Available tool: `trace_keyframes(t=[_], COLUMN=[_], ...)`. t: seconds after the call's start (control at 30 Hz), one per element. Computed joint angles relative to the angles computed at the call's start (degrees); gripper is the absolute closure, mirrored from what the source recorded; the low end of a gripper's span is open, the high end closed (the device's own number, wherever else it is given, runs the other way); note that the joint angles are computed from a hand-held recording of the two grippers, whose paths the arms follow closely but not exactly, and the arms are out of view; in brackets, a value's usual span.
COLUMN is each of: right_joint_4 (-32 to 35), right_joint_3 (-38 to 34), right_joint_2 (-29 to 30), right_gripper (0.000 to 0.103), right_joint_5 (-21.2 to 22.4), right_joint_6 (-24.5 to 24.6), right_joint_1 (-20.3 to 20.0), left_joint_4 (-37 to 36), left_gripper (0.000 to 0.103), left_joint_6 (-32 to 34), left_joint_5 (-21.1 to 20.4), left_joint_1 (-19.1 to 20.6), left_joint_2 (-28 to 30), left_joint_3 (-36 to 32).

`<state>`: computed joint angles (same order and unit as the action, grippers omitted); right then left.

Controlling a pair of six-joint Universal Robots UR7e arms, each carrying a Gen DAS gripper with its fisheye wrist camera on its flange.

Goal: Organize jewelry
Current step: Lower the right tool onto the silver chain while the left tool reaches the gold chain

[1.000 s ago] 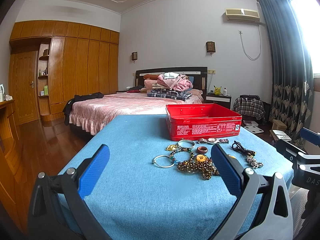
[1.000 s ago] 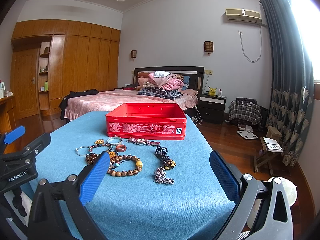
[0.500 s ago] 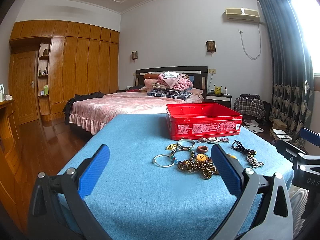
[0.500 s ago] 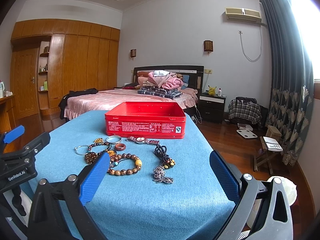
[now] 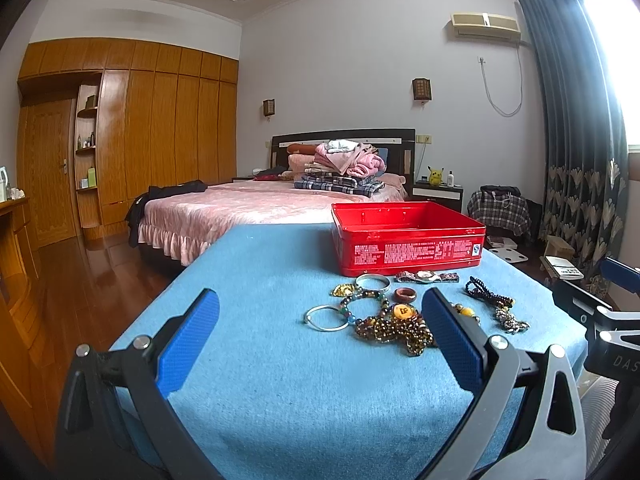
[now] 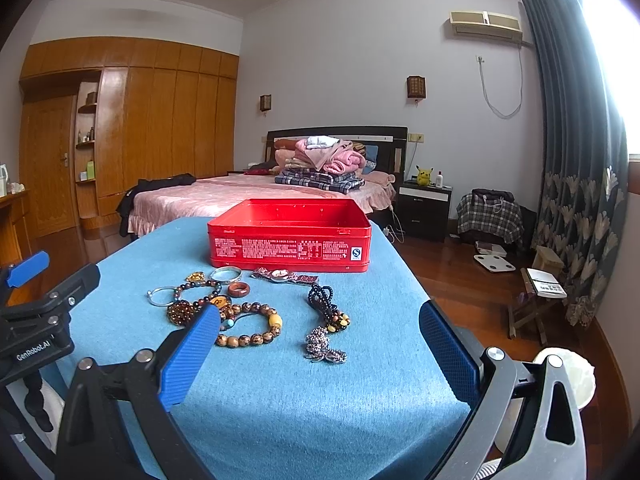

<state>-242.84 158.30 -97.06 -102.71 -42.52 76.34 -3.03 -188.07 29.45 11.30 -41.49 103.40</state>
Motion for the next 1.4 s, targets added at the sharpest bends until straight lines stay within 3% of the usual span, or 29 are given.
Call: trace_keyframes(t=[0.17,0.4,0.57,0.73,1.03,1.17,1.23,1.4], right_joint_4=[3.1,8.4,12.9,17.7,24.8,23.6,22.4,23.1], right_joint_3=[-0.3,-1.8,-3.3,-4.8,-7.5,-8.0,-8.4,-8.5], right_joint_2=[-1.2,-2.0,-2.2,-2.4,-3.5,-1.6,-0.2,-0.1], right_gripper=[0.006,0.006,0.017,0.031,0.043,0.044,0.047,0.055], right_joint_5=[0.1,0.6,1.1,1.3,3.6,4.1,3.8,6.9], right_joint_6=[0.6,1.8,2.3,2.7,4.0,2.3,1.1,-0.6], right_joint_1=[-0.5,-2.3,-4.1,-6.0,-10.7,-10.7,-10.4,-11.6], left_joint_4=[1.5,12.4,20.0,19.5,20.1,20.4,21.3,22.3], left_gripper=[0.005,0.005,0.005,0.006,0.007,0.014,0.025,0.025], left_joint_6=[-1.5,-9.9,-14.3,-12.6,-11.7,-11.3,-11.2,-11.3], left_joint_5=[1.5,5.5,7.3,9.2,10.5,11.1,11.9,12.5], left_joint_1=[0.8,3.6,5.7,6.1,6.6,7.1,7.5,7.9], left_joint_2=[0.4,3.8,7.5,9.0,12.4,13.3,13.9,15.4], left_joint_3=[-0.9,-5.9,-10.7,-12.4,-16.2,-17.7,-18.7,-20.9])
